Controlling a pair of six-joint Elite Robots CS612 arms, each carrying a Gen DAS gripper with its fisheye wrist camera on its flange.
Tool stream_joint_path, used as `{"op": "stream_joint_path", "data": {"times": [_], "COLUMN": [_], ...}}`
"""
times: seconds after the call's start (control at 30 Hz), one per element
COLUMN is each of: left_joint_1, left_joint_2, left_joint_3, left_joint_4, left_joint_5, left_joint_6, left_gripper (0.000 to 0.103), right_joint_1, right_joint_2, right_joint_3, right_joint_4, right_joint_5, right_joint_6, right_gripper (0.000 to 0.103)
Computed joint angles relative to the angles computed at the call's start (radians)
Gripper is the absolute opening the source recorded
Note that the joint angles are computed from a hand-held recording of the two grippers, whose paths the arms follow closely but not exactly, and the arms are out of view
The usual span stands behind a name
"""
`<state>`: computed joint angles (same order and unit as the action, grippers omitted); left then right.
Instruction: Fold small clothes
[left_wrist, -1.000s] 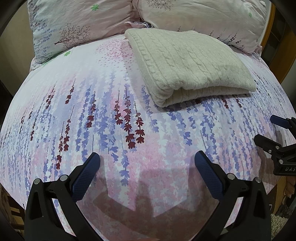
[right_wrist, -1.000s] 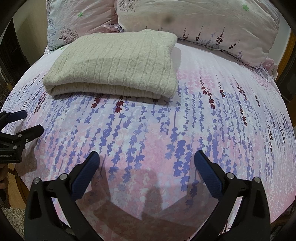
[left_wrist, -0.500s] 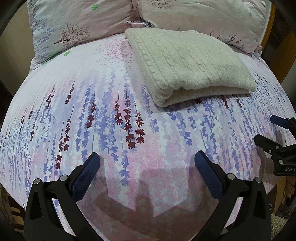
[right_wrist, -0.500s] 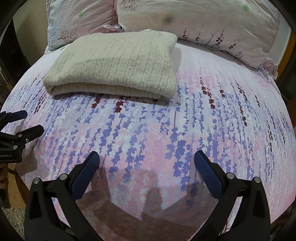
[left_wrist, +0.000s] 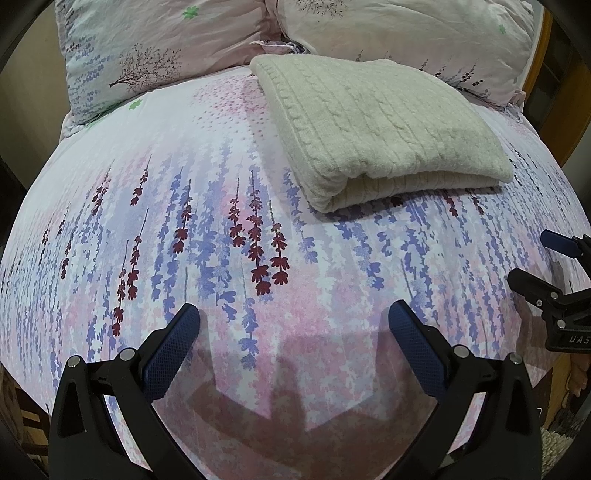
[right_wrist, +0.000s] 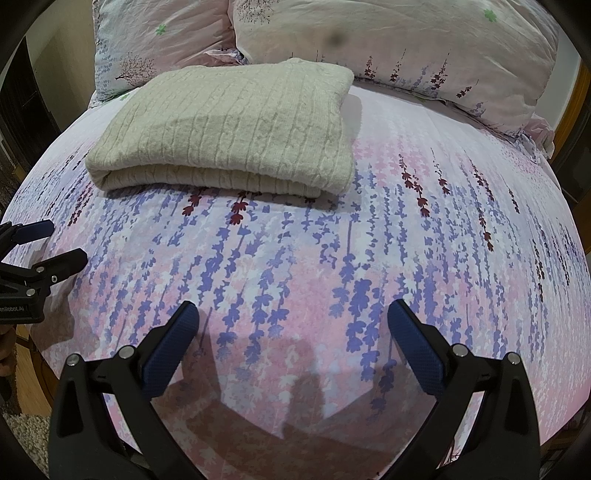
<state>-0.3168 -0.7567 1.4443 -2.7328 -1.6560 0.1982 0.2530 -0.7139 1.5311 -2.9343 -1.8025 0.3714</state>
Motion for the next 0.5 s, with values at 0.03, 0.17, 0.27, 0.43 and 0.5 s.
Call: {"op": "stream_joint_path", "data": {"times": [0.03,0.17,0.27,0.43,0.5], "left_joint_1": [0.000,-0.001,-0.001,-0.001,-0.001], "left_joint_2": [0.000,-0.001,-0.002,-0.001,0.000], "left_joint_3": [0.000,0.002,0.003,0.001,-0.001], "left_joint_4": [0.000,0.000,0.001,0.002,0.003], "left_joint_5": [0.000,0.001,0.002,0.006,0.006], "left_joint_6": [0.000,-0.001,-0.003,-0.005,-0.004], "left_gripper": [0.102,0.102,0.102,0.102,0.102], "right_joint_1": [0.000,0.000,0.000,0.000,-0.001], "right_joint_2": [0.000,0.000,0.000,0.000,-0.001], "right_joint_3": [0.000,0.000,0.000,0.001,0.001], "right_joint_4": [0.000,0.000,0.000,-0.001,-0.001], "right_joint_5": [0.000,0.000,0.000,0.001,0.001], "right_joint_6": [0.000,0.000,0.000,-0.002,-0.003], "right_gripper": [0.101,0.101,0.101,0.101,0.101]}}
